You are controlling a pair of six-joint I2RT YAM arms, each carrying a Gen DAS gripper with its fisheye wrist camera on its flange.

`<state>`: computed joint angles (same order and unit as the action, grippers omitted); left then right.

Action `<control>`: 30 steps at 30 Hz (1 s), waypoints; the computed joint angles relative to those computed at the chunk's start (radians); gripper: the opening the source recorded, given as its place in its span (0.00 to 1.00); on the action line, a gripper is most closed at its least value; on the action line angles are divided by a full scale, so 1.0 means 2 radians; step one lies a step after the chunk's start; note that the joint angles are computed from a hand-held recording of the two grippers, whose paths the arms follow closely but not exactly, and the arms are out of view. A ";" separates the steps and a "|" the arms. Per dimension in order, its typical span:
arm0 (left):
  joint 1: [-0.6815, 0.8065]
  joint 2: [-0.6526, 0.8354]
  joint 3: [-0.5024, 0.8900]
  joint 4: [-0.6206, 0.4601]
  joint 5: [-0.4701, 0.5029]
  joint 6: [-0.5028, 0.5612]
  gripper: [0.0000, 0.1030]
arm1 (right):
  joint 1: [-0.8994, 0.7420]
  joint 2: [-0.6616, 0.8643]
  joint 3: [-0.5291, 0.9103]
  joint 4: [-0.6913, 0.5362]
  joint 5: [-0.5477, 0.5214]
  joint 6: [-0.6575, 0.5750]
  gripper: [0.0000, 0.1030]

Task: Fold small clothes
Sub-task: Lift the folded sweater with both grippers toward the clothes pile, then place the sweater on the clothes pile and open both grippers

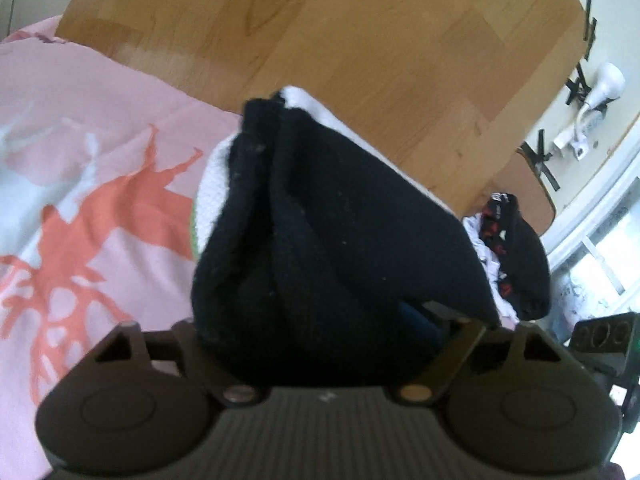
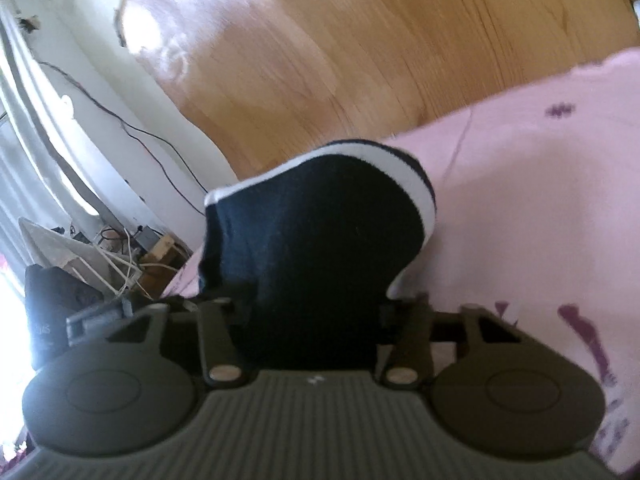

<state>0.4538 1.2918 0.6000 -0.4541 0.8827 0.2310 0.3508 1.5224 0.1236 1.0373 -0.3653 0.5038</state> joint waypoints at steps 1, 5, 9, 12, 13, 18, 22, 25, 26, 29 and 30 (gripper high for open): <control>-0.009 -0.003 0.009 -0.014 0.007 -0.014 0.76 | -0.007 -0.030 -0.008 -0.013 -0.005 -0.008 0.42; -0.110 -0.026 0.037 0.018 0.024 -0.132 0.72 | -0.140 -0.259 -0.027 -0.179 -0.097 -0.066 0.42; -0.309 -0.004 0.100 0.149 -0.078 -0.278 0.72 | -0.385 -0.327 0.038 -0.294 -0.271 -0.124 0.42; -0.424 0.103 0.219 0.206 -0.145 -0.322 0.72 | -0.519 -0.233 0.118 -0.241 -0.350 -0.113 0.42; -0.449 0.142 0.264 0.214 -0.160 -0.326 0.73 | -0.546 -0.189 0.143 -0.200 -0.359 -0.090 0.42; -0.544 0.377 0.522 0.174 -0.287 -0.288 0.93 | -0.566 0.034 0.289 -0.165 -0.243 -0.044 0.45; -0.555 0.518 0.631 0.120 -0.307 -0.314 1.00 | -0.559 0.210 0.360 -0.094 -0.210 -0.010 0.49; -0.548 0.511 0.590 0.176 -0.283 -0.325 1.00 | -0.549 0.231 0.313 0.033 -0.185 -0.033 0.54; -0.549 0.507 0.583 0.181 -0.289 -0.319 1.00 | -0.544 0.231 0.301 0.054 -0.172 -0.054 0.55; -0.559 0.466 0.535 0.195 -0.328 -0.320 1.00 | -0.558 0.214 0.288 0.060 -0.217 -0.079 0.82; -0.562 0.451 0.524 0.192 -0.343 -0.322 0.99 | -0.566 0.212 0.273 0.089 -0.223 -0.064 0.88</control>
<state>-0.6711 2.1939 1.6473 -0.0696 0.1975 -0.4138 -0.7803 1.9461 0.6693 1.2154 -0.8123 0.3767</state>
